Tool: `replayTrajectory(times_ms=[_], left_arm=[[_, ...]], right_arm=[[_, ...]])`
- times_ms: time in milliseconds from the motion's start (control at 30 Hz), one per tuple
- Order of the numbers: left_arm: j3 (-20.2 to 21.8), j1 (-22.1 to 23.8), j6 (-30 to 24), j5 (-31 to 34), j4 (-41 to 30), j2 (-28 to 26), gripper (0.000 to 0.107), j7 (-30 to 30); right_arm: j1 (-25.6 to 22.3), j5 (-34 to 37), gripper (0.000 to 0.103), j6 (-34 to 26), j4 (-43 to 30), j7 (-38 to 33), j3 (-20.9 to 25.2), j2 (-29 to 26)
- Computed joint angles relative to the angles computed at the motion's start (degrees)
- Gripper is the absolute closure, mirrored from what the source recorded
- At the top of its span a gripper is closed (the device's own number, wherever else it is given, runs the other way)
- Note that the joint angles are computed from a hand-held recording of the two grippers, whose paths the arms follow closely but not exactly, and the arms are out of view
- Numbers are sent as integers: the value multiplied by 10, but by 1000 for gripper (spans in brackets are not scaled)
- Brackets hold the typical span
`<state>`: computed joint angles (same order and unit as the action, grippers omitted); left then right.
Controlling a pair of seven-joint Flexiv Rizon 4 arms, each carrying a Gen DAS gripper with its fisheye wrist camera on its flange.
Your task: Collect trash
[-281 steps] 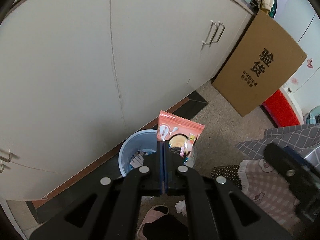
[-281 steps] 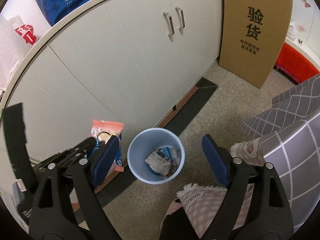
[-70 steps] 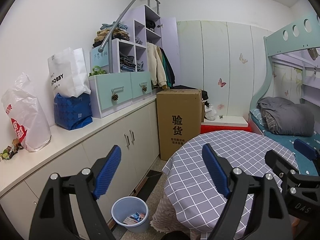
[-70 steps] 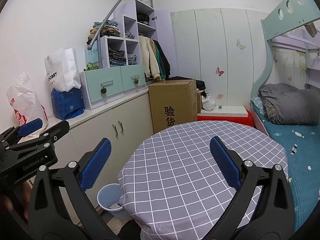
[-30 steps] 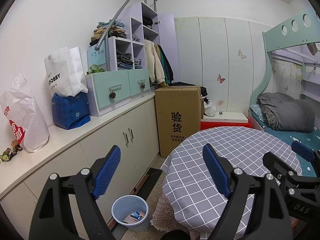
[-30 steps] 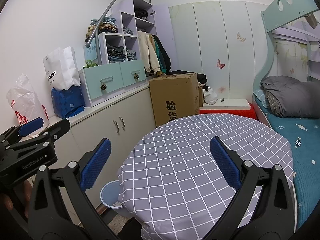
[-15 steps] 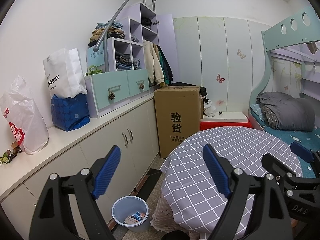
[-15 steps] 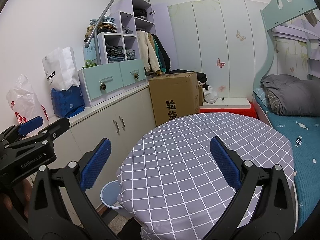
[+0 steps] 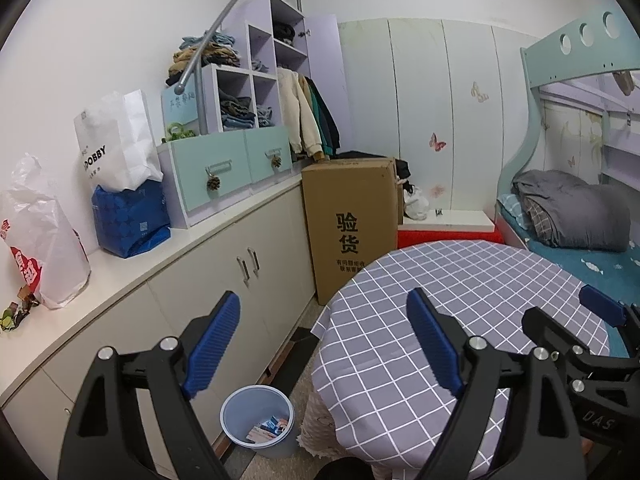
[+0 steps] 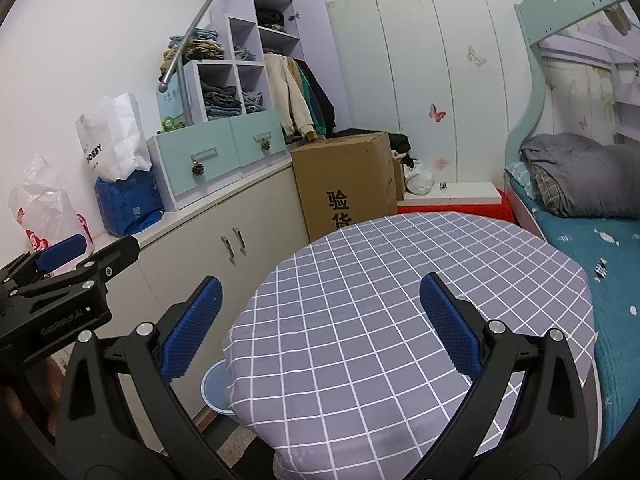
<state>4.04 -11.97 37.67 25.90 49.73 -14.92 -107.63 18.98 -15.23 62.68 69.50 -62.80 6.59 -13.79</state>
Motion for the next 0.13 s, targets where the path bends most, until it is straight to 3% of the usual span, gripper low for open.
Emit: replayTrajectory(times_ms=[133], left_arm=[[-6,-2,-18,-9,-31,-29,20,11]], right_arm=[[-9,13,6,-13,-9,-4,-2,-9]])
